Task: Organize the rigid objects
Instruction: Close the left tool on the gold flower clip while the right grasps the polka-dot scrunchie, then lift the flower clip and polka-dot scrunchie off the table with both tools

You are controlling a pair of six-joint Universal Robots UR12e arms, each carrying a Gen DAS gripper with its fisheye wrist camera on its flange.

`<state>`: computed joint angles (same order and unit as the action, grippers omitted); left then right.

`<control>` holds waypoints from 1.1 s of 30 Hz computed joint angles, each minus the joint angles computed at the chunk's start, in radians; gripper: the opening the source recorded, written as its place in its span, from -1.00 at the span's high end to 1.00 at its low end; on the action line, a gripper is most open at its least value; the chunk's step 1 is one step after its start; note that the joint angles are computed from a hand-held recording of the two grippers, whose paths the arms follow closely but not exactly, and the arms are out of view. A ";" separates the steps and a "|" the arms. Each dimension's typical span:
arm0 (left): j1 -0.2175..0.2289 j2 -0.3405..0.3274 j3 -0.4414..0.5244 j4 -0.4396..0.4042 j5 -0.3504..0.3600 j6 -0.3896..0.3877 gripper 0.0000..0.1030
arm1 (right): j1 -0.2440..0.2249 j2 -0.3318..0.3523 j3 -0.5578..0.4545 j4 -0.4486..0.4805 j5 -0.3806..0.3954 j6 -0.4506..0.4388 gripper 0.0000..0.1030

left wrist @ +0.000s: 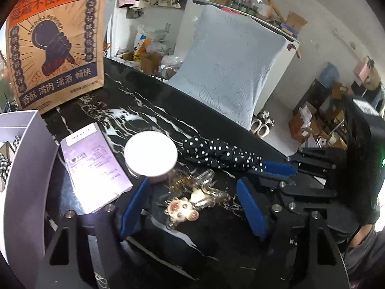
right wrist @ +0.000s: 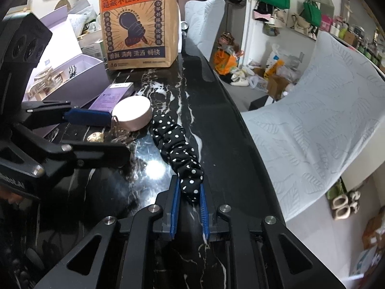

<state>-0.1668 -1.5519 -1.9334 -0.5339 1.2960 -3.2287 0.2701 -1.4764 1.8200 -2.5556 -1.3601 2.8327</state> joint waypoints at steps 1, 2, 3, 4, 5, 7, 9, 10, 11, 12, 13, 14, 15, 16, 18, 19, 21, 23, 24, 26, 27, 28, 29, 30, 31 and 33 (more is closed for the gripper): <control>-0.002 -0.001 0.001 -0.005 0.001 0.003 -0.32 | 0.000 -0.001 0.000 0.001 -0.001 0.002 0.70; -0.006 -0.002 0.003 -0.011 0.009 0.005 -0.22 | -0.002 -0.002 0.002 0.002 0.000 0.008 0.70; -0.010 -0.002 -0.002 0.004 0.020 0.003 -0.21 | -0.003 -0.004 0.003 0.003 0.000 0.013 0.70; -0.012 -0.001 -0.003 0.012 0.025 0.007 -0.10 | -0.004 -0.006 0.004 0.004 0.000 0.016 0.70; -0.016 0.000 -0.006 0.022 0.028 0.018 0.02 | -0.006 -0.010 0.008 0.005 0.003 0.021 0.70; -0.030 0.002 -0.003 0.019 0.062 0.043 0.02 | -0.008 -0.015 0.015 0.004 0.005 0.024 0.70; -0.039 0.004 -0.004 0.021 0.075 0.070 0.01 | -0.010 -0.023 0.023 0.005 0.005 0.025 0.70; -0.041 0.006 -0.006 0.019 0.077 0.075 0.01 | -0.010 -0.026 0.026 0.006 0.005 0.025 0.70; -0.042 0.009 -0.008 0.016 0.077 0.075 0.01 | -0.010 -0.031 0.030 0.009 0.005 0.025 0.70; -0.042 0.014 -0.011 0.012 0.076 0.073 0.01 | -0.009 -0.034 0.032 0.012 0.004 0.025 0.70; -0.041 0.020 -0.016 0.009 0.075 0.070 0.02 | -0.008 -0.038 0.034 0.015 0.004 0.026 0.70; -0.040 0.027 -0.022 0.007 0.078 0.066 0.01 | -0.008 -0.042 0.038 0.017 0.006 0.027 0.70; -0.038 0.031 -0.025 0.004 0.077 0.061 0.01 | -0.008 -0.049 0.044 0.021 0.009 0.029 0.70; -0.035 0.042 -0.033 -0.003 0.071 0.053 0.02 | -0.009 -0.054 0.048 0.023 0.010 0.030 0.70; -0.026 0.062 -0.051 -0.009 0.049 0.039 0.02 | -0.008 -0.067 0.059 0.027 0.012 0.034 0.70; -0.023 0.071 -0.057 -0.017 0.038 0.037 0.02 | -0.007 -0.073 0.065 0.028 0.012 0.034 0.70; -0.022 0.090 -0.070 -0.035 0.042 0.033 0.02 | -0.004 -0.087 0.079 0.031 0.011 0.036 0.70; -0.028 0.107 -0.084 -0.040 0.058 0.026 0.02 | 0.000 -0.102 0.091 0.039 0.012 0.044 0.70; -0.027 0.114 -0.090 -0.041 0.059 0.023 0.02 | 0.001 -0.107 0.096 0.040 0.012 0.047 0.70; -0.031 0.129 -0.102 -0.043 0.071 0.012 0.02 | 0.003 -0.118 0.104 0.050 0.018 0.055 0.70; -0.031 0.135 -0.107 -0.045 0.075 0.009 0.02 | 0.004 -0.124 0.109 0.058 0.024 0.056 0.70; -0.031 0.141 -0.110 -0.050 0.077 0.007 0.02 | 0.006 -0.129 0.111 0.064 0.027 0.054 0.70; -0.032 0.149 -0.115 -0.054 0.080 0.003 0.02 | 0.008 -0.133 0.114 0.073 0.028 0.048 0.69; -0.032 0.158 -0.123 -0.057 0.083 -0.003 0.02 | 0.011 -0.138 0.117 0.080 0.029 0.041 0.69; -0.031 0.165 -0.129 -0.059 0.084 -0.007 0.02 | 0.013 -0.142 0.119 0.085 0.031 0.036 0.69; -0.027 0.179 -0.141 -0.061 0.085 -0.018 0.01 | 0.017 -0.149 0.123 0.101 0.047 0.018 0.68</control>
<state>-0.1941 -1.3731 -2.0741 -0.5951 1.3814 -3.2463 0.2876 -1.6259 1.9430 -2.4541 -1.3132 2.8502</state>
